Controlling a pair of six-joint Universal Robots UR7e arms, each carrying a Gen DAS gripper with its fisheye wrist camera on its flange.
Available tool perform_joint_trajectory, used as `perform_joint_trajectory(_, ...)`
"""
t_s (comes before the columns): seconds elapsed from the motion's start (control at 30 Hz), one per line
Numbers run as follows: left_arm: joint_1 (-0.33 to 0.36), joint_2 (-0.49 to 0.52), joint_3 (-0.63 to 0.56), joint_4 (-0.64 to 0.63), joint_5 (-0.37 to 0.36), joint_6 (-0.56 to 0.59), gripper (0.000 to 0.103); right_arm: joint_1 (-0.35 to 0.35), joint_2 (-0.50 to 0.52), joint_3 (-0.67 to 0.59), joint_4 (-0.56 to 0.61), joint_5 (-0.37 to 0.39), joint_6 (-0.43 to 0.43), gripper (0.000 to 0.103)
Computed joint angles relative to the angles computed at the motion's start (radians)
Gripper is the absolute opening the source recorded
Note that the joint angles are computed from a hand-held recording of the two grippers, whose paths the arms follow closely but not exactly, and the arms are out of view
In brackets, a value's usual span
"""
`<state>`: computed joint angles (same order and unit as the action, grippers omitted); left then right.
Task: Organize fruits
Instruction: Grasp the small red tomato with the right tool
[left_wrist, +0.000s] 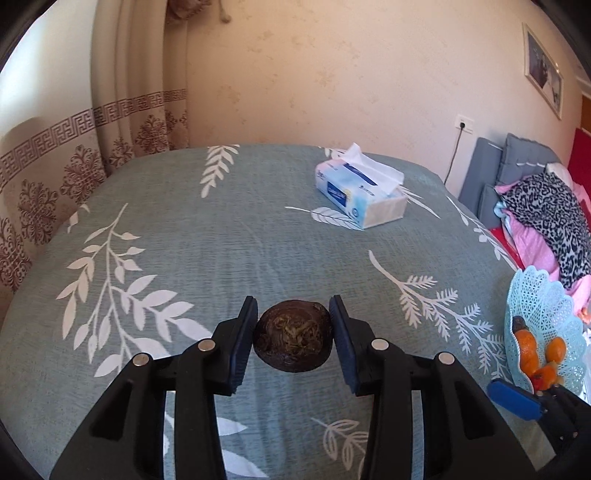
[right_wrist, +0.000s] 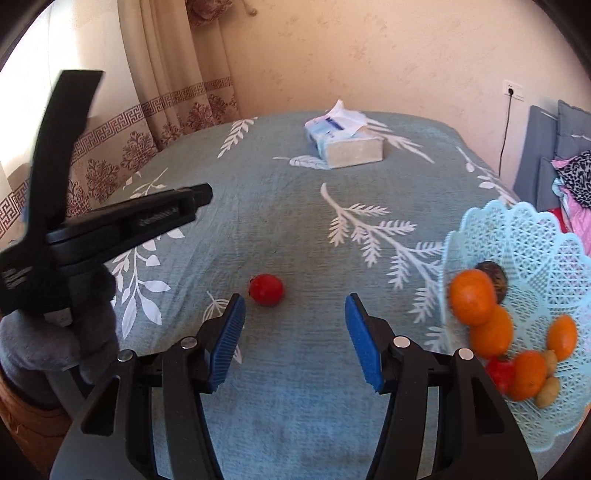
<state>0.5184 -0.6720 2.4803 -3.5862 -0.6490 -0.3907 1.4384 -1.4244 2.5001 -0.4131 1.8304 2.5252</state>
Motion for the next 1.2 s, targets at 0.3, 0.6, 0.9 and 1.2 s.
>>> perform_joint_trajectory(0.3,-0.002,-0.011,0.026,-0.024,0.029,-0.021,0.041,0.044,0.155,-0.109,0.022,0.083,0.014,0.058)
perform_joint_trajectory(0.6,0.012,-0.013,0.026,-0.033,0.031,-0.022,0.041,0.064,0.229,-0.168,0.044,0.113,0.019,0.045)
perform_joint_trajectory(0.9,0.012,-0.01,0.025,-0.036,0.031,-0.022,0.041,0.066,0.261,-0.183,0.033,0.135,0.009,0.029)
perform_joint_trajectory(1.2,-0.007,0.014,0.027,-0.06,0.054,-0.014,0.041,0.059,0.214,-0.143,0.012,0.116,0.02,0.029)
